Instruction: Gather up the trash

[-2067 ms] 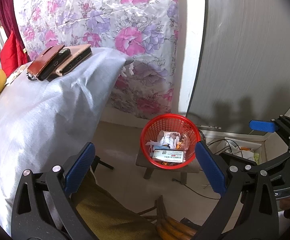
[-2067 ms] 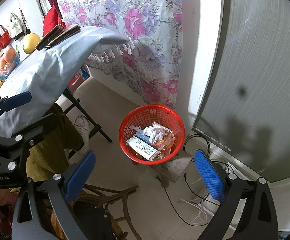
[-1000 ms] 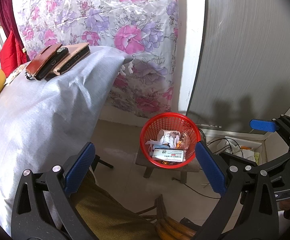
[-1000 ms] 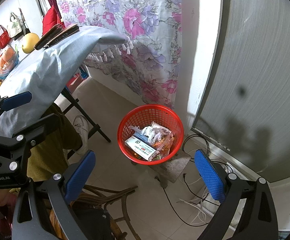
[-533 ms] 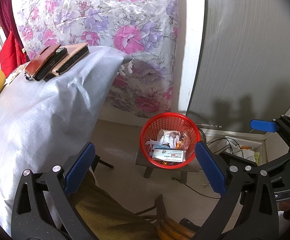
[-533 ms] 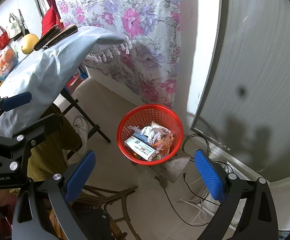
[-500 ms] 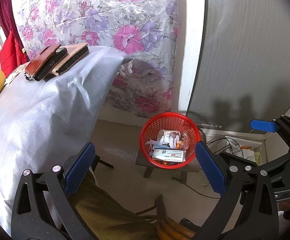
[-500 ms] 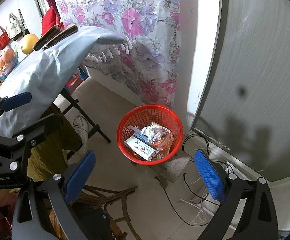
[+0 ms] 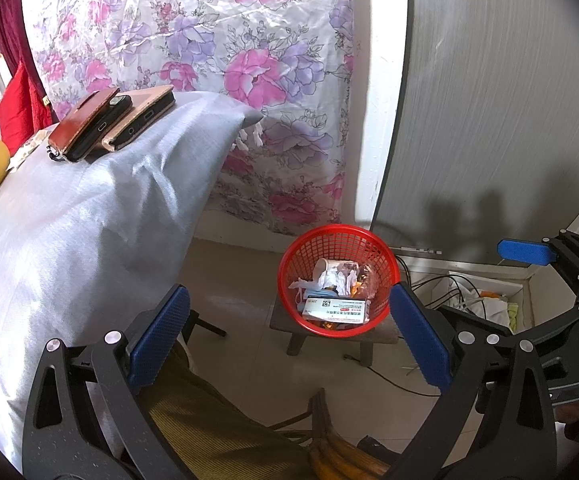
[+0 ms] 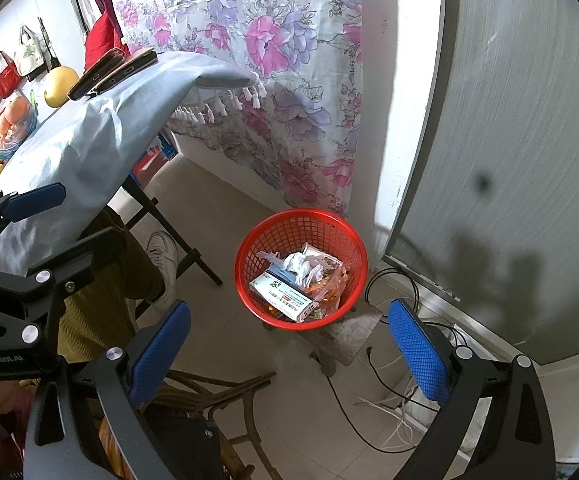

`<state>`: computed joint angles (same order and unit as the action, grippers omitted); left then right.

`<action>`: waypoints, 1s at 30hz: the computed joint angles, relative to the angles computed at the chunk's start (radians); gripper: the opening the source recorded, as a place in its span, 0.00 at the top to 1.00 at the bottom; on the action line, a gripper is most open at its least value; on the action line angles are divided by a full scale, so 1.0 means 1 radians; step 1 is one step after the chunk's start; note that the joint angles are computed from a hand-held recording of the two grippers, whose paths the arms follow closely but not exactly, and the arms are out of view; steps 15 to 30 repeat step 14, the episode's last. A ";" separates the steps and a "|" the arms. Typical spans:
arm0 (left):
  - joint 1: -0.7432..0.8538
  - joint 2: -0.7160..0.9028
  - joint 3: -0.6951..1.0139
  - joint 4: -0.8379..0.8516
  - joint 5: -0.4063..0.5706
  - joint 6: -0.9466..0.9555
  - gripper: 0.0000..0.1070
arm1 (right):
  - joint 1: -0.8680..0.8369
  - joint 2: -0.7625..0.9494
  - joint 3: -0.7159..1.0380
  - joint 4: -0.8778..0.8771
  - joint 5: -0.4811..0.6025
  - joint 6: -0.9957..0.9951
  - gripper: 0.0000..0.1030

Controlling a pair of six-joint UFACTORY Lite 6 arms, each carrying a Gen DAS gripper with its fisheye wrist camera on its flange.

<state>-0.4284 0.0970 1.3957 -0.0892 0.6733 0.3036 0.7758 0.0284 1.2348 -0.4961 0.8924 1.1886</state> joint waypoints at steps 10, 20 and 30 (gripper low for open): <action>-0.009 -0.013 -0.017 0.018 -0.020 -0.014 0.10 | -0.002 0.003 -0.003 0.002 -0.011 0.004 0.06; -0.010 -0.024 -0.022 0.012 -0.025 0.002 0.10 | -0.009 -0.003 -0.009 0.005 -0.015 -0.004 0.06; -0.010 -0.024 -0.022 0.012 -0.025 0.002 0.10 | -0.009 -0.003 -0.009 0.005 -0.015 -0.004 0.06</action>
